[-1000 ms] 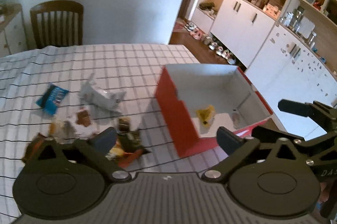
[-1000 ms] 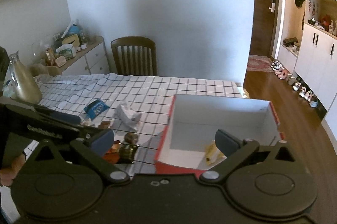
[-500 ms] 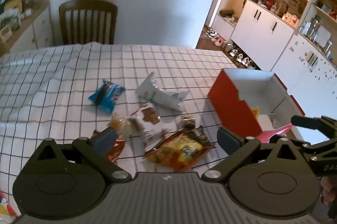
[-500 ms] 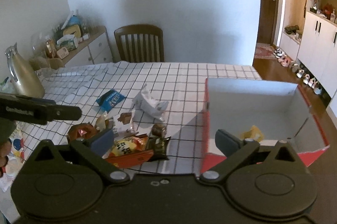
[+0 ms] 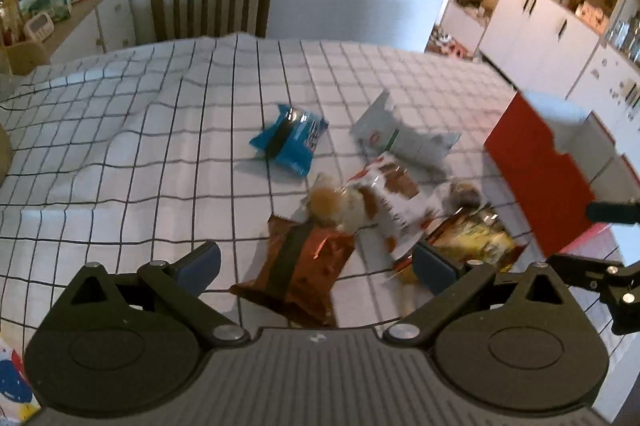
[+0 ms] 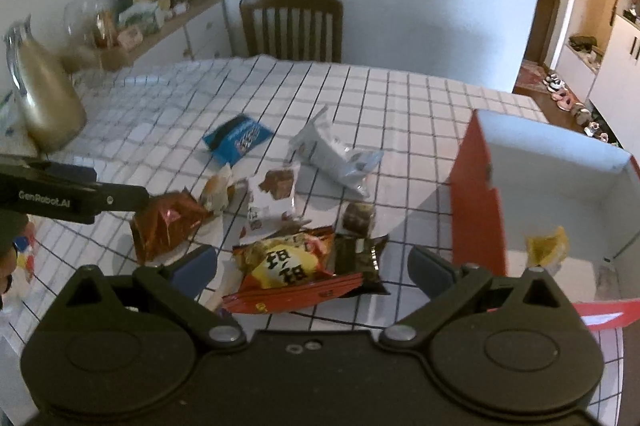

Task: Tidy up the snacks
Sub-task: 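Move both tools back to the table and grasp the brown-red bag and orange chip bag, then carry the brown-red bag with the left tool while the right tool carries the orange chip bag into the box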

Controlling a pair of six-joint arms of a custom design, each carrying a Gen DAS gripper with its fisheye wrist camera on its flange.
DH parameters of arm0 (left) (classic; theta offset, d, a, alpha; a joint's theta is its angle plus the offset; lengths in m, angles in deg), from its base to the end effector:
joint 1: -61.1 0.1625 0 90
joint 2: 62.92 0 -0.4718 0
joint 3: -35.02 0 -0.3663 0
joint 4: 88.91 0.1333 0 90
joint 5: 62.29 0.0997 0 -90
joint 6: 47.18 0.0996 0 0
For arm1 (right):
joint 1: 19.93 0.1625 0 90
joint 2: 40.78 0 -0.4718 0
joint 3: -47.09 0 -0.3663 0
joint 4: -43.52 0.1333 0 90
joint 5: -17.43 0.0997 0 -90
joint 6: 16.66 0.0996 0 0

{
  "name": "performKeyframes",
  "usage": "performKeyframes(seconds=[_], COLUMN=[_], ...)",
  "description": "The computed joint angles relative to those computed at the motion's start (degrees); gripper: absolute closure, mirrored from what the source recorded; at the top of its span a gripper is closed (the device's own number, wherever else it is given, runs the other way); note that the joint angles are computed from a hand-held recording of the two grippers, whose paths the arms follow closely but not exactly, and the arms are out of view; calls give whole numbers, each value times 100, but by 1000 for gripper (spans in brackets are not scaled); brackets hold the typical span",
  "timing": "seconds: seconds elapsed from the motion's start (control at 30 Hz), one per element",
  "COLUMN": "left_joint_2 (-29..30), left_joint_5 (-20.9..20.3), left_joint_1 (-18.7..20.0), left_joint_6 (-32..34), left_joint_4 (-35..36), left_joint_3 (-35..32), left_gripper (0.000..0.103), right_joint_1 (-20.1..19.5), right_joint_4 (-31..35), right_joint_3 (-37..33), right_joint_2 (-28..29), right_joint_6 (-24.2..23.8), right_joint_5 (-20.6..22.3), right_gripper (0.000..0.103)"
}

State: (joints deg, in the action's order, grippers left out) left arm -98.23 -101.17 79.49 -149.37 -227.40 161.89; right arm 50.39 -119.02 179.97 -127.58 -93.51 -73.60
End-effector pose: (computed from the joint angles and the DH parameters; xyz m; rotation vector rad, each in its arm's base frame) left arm -0.3180 -0.3279 -0.0447 -0.1773 2.2024 -0.9905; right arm -0.0156 -0.4342 0.3250 1.3134 -2.4227 0.4128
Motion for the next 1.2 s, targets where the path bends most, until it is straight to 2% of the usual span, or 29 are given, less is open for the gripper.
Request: performKeyframes(seconds=[0.13, 0.33, 0.57, 0.63, 0.77, 0.83, 1.0, 1.1, 1.2], left_joint_2=[123, 281, 379, 415, 478, 495, 501, 507, 517], left_joint_5=[-133, -263, -258, -267, -319, -364, -409, -402, -391], left_joint_1=[247, 585, 804, 829, 837, 837, 797, 757, 709], left_joint_6=[508, 906, 1146, 1252, 1495, 1589, 1381, 1258, 1132], left_joint_4=[-656, -927, -1277, -1485, -1591, -1623, -1499, -1538, -1382], left_joint_3=[153, 152, 201, 250, 247, 237, 197, 218, 165], left_gripper=[1, 1, 2, 8, 18, 30, 37, 45, 50], right_joint_1=[184, 389, 532, 561, 568, 552, 541, 502, 446], right_joint_4=[-491, -1163, -1690, -1820, -1760, -1846, -2013, -2322, -2233], right_joint_3=[118, 231, 247, 259, 249, 299, 431, 553, 572], right_joint_2=[339, 854, 1334, 1432, 1452, 1443, 1397, 1388, 1276], right_joint_6=[-45, -150, -184, -239, -172, -223, -241, -308, -254], right_joint_5=[-375, -809, -1247, -1361, -1476, -1500, -1536, -1471, -1373], right_gripper=[3, 7, 18, 25, 30, 32, 45, 53, 55])
